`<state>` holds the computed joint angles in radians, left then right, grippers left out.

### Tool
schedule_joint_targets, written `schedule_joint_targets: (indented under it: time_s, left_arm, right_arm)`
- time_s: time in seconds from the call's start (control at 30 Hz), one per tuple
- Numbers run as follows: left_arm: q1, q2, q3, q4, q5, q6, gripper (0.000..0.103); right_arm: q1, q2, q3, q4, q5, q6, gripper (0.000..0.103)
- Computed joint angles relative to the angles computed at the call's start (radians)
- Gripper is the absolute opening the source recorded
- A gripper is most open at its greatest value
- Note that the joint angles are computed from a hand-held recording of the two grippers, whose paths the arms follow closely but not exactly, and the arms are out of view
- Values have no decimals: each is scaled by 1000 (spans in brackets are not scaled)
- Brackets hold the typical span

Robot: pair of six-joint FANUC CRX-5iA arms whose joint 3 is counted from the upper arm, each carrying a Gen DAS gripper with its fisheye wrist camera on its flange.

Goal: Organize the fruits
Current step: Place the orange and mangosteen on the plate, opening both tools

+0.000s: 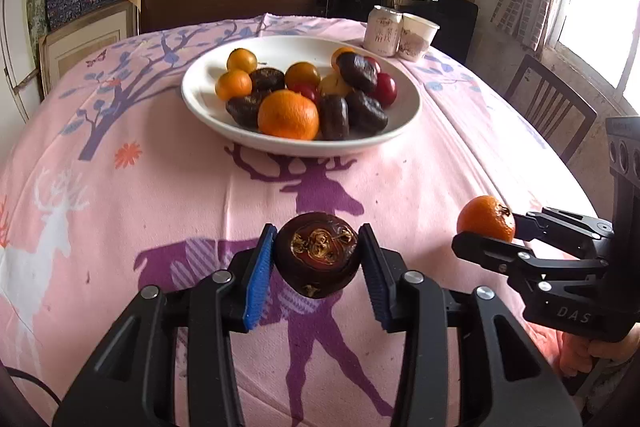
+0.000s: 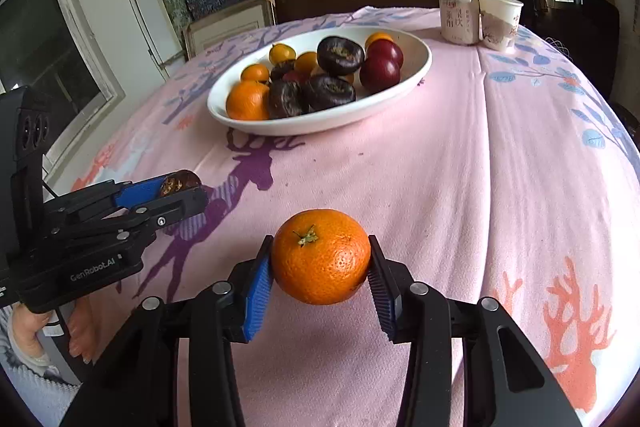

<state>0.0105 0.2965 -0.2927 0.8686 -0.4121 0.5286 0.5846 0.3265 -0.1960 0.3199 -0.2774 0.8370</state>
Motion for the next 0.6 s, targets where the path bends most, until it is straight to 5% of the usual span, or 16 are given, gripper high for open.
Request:
schedule_joint_targets:
  time_s: [0.13,0.23,0.53,0.57,0.6]
  left_arm:
    - [5,47,145,-112,-8,113,41]
    - [8,123,301,-205,-37,227,41]
    - [3,458,829,-465,-255,525,41]
    - [-1,475,850,-468,-253,527,48]
    - [-4,487,862,-470,-241,530,67]
  right_arm:
    - [-26,5,106,-103,-31,122,45]
    - [-53,58,209,-3,-44,60,45]
    - [-113,427,807,-195,-289,253,45]
    - [-112,454,844,-194,-304,267,46]
    - [-110,474,872,-193,-319,285,49]
